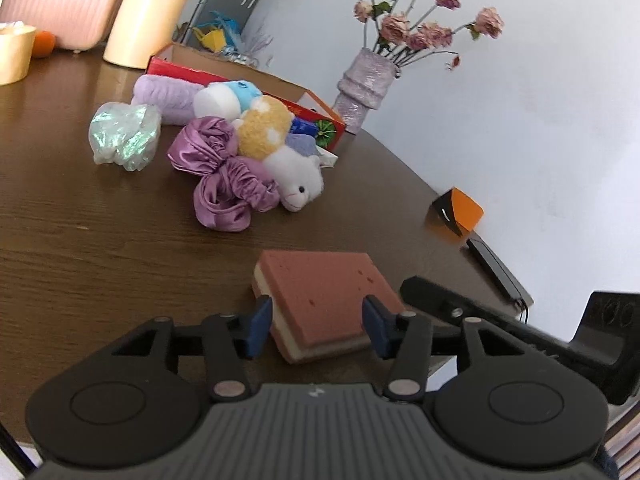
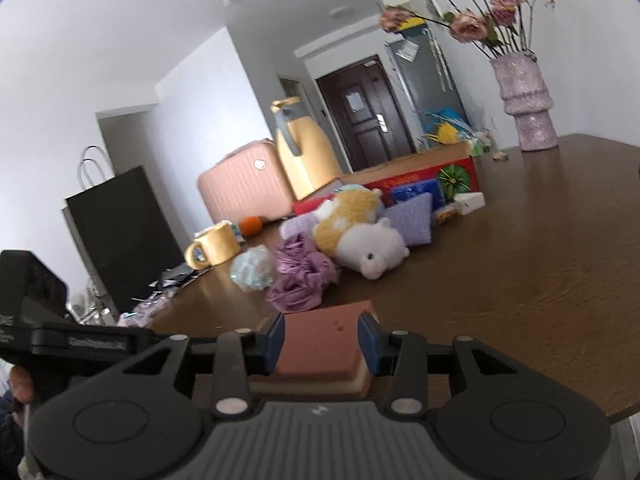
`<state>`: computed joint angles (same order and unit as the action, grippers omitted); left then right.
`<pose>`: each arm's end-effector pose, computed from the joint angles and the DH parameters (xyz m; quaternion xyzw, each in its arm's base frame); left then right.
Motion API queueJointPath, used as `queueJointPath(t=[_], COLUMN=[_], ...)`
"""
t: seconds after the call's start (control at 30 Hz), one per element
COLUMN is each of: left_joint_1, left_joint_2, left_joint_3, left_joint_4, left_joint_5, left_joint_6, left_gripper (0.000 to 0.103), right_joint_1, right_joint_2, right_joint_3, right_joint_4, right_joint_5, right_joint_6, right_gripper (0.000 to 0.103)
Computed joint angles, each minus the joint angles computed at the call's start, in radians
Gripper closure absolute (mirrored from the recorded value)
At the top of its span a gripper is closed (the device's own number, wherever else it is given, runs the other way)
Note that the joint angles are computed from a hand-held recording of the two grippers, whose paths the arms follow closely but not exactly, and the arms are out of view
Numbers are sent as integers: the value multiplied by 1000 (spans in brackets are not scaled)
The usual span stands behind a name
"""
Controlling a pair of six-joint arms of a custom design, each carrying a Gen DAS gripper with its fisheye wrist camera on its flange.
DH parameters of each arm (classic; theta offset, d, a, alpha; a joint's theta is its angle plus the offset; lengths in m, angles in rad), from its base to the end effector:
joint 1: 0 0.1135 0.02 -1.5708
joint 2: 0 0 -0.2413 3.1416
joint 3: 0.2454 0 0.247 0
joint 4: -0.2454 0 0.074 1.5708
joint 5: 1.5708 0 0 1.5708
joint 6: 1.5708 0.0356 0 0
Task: Organize soft objects
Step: 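Lift the pink sponge with both grippers and carry it toward the cardboard box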
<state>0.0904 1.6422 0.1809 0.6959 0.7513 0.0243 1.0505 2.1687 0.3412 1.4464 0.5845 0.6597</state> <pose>0.1966 -0.0066 0.0533 0.1154 0.8601 -0.3161 0.3833 0.1410 0.2065 0.0274 0.0044 0.8094 0.2484 0.5322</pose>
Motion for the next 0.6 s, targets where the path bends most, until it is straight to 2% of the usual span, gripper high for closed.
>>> queueJointPath(t=[0.13, 0.2, 0.23, 0.3, 0.33, 0.43, 0.53, 0.6], left_joint_1=[-11, -6, -3, 1, 6, 33, 27, 15], left_joint_2=[39, 66, 80, 100, 109, 136, 109, 77], left_joint_3=[41, 67, 80, 104, 123, 169, 174, 189], left_joint_4=[-13, -35, -40, -51, -76, -123, -106, -112], left_joint_5=[-7, 12, 21, 25, 34, 113, 129, 127], left_joint_6=[-48, -49, -53, -63, -73, -110, -131, -151], left_gripper=[58, 63, 70, 76, 79, 80, 80, 80], right_joint_1=[-56, -75, -84, -110, -122, -123, -151, -174], right_joint_2=[-5, 15, 26, 37, 30, 6, -4, -70], right_joint_3=[42, 50, 54, 49, 45, 40, 16, 14], right_joint_4=[-110, -101, -90, -60, -61, -90, -37, -74], right_joint_5=[-55, -87, -101, -148, -167, -150, -184, -189], right_joint_6=[61, 69, 70, 82, 90, 64, 68, 44], right_gripper=[65, 67, 69, 80, 80, 81, 82, 82])
